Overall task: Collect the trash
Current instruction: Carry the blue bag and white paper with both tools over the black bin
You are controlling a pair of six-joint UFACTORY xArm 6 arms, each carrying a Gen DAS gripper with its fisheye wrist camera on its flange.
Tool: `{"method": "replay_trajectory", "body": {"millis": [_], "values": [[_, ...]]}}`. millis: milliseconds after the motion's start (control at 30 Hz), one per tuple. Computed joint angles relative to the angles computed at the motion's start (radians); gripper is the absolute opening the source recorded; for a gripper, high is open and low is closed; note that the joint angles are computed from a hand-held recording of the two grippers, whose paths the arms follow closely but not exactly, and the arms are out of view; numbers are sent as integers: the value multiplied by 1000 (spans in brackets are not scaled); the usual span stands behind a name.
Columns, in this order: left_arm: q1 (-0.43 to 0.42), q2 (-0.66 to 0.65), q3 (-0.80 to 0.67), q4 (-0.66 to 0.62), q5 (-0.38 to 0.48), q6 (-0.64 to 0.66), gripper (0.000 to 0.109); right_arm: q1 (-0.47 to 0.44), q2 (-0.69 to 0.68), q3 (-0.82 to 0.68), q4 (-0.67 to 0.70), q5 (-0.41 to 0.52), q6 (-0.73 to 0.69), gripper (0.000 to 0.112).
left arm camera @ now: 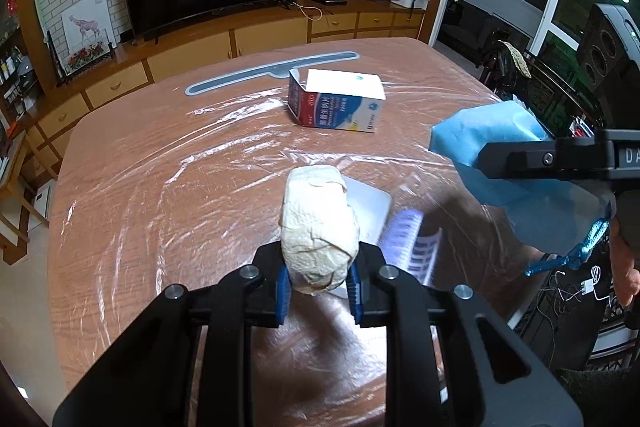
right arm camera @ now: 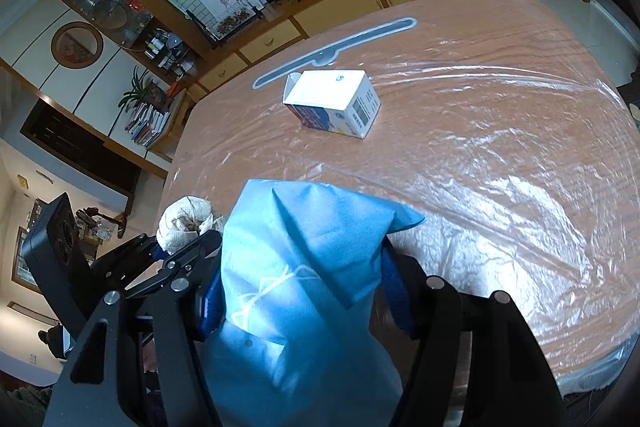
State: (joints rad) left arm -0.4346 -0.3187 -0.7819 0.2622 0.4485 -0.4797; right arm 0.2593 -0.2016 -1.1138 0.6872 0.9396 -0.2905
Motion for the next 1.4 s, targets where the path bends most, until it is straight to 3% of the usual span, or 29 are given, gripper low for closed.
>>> {"method": "replay_trajectory", "body": {"millis": [1100,1400], "values": [[-87,-164,127,45,71,-87,24,-42,-197,169,-28,44,-58,64],[-136,-208,154,24,104,-73,24,-57,-275,226,-23,94,-82,64]]}}
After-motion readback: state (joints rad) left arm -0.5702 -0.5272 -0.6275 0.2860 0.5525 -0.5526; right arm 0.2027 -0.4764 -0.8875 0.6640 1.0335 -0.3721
